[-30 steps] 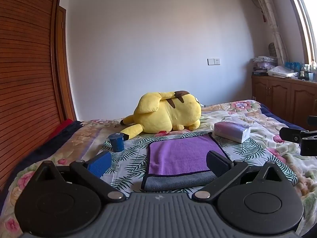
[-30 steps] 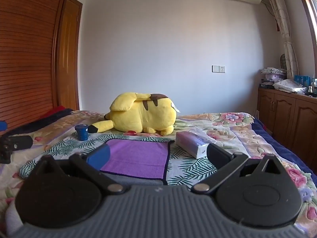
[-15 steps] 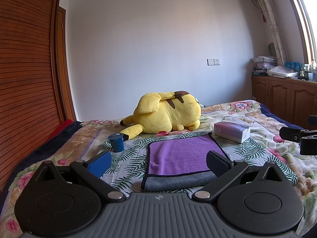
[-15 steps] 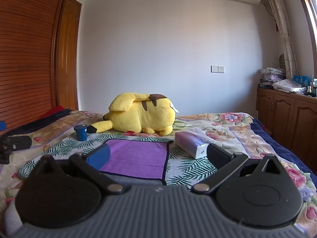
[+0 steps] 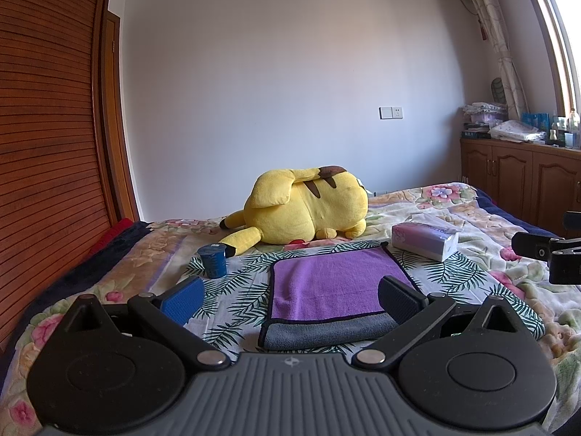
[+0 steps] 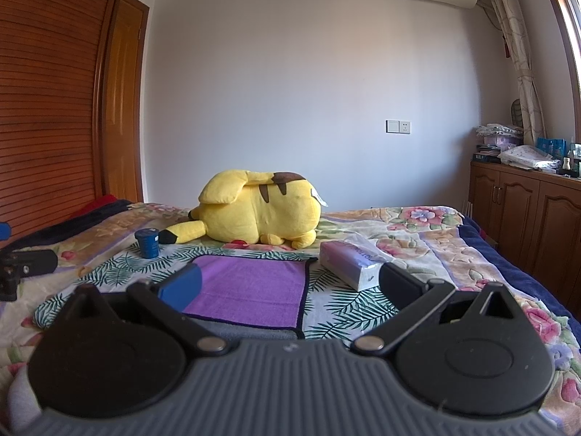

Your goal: Fold towel

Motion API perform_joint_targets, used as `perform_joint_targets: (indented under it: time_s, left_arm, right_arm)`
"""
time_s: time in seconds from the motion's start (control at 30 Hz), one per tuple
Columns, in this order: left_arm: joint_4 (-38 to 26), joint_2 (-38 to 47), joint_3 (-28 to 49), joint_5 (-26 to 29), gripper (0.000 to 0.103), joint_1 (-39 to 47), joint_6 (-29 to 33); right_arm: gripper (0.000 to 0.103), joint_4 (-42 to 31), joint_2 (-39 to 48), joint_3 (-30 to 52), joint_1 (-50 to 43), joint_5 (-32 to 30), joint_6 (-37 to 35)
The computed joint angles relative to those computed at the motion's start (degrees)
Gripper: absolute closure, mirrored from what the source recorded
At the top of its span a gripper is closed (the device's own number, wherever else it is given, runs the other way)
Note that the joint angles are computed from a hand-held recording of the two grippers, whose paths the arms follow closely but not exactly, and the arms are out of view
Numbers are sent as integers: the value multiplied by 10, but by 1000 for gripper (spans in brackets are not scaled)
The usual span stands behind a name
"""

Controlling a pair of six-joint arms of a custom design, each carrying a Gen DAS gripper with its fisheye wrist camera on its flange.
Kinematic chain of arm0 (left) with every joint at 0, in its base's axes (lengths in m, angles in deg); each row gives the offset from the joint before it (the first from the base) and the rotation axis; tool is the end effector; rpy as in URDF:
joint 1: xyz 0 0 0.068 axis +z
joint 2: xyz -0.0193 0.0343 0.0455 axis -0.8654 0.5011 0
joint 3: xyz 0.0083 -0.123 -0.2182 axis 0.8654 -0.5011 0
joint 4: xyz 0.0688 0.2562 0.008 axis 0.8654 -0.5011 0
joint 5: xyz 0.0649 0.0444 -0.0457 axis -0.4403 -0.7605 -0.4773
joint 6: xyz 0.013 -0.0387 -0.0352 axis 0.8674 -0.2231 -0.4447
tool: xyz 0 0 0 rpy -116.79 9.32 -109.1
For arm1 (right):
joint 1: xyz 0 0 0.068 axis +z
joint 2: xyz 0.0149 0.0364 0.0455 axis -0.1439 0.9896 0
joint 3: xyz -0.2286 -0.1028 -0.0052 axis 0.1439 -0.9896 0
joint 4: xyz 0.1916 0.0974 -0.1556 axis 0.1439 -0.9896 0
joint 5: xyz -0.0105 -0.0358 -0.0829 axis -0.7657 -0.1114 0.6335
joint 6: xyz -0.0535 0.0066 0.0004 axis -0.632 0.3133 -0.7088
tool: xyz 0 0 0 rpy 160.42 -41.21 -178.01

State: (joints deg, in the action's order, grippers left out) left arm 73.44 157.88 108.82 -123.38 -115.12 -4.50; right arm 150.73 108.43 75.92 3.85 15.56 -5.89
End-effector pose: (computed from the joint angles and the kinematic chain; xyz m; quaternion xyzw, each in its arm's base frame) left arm 0.1849 -0.2101 0.1118 -0.0381 0.7949 0.1117 0.5952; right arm 0.2791 0.0650 0.0821 -0.1307 0.7603 0.1171 0.6254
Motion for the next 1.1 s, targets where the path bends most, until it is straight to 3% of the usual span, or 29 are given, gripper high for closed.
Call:
perform_joint_targets:
  time_s: [1.1]
  left_arm:
    - [-6, 16, 8, 6, 0, 2, -11]
  right_arm:
    - [0, -13, -11, -1, -9, -10, -1]
